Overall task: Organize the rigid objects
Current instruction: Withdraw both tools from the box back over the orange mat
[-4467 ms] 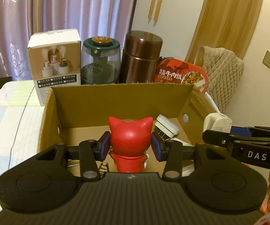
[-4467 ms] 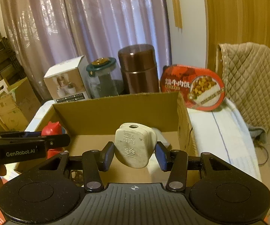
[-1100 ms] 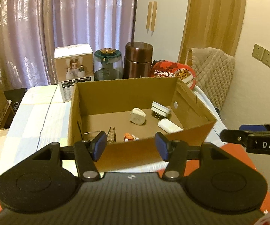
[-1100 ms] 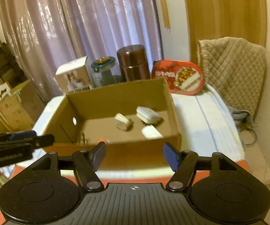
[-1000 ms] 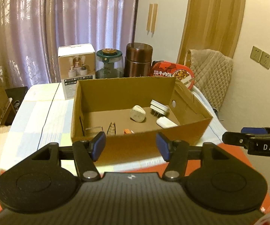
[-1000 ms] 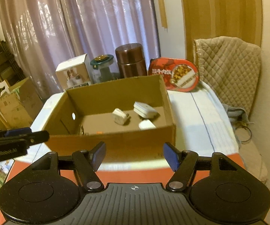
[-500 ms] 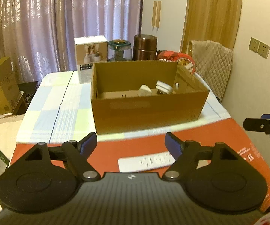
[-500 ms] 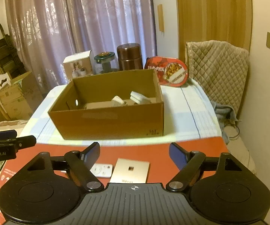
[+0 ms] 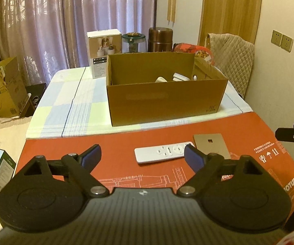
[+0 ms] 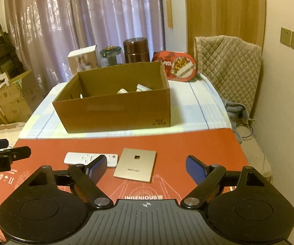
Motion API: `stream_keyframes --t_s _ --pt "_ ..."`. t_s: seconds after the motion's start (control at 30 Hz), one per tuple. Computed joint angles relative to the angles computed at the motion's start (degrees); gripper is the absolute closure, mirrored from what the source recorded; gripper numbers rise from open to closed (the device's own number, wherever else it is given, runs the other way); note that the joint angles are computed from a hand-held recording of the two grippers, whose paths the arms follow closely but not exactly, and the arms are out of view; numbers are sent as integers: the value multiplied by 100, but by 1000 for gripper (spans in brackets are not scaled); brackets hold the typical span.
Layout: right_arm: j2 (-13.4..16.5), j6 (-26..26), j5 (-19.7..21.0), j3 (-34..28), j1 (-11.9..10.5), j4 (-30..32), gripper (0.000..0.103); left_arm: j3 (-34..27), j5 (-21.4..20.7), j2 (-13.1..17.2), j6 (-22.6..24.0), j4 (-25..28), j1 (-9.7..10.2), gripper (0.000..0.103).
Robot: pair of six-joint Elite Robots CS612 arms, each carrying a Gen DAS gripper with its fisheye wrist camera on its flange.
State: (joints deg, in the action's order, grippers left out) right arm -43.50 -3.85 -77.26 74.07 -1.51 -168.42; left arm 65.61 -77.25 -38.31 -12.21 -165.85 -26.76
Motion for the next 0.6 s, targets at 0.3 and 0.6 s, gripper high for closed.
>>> stream_keyframes --t_s 0.3,0.6 --pt "34 4 -18 30 10 141 21 -11 -8 61 121 90 21 17" --pt "202 14 -52 -136 28 388 21 -193 -98 242 422 182 76 17"
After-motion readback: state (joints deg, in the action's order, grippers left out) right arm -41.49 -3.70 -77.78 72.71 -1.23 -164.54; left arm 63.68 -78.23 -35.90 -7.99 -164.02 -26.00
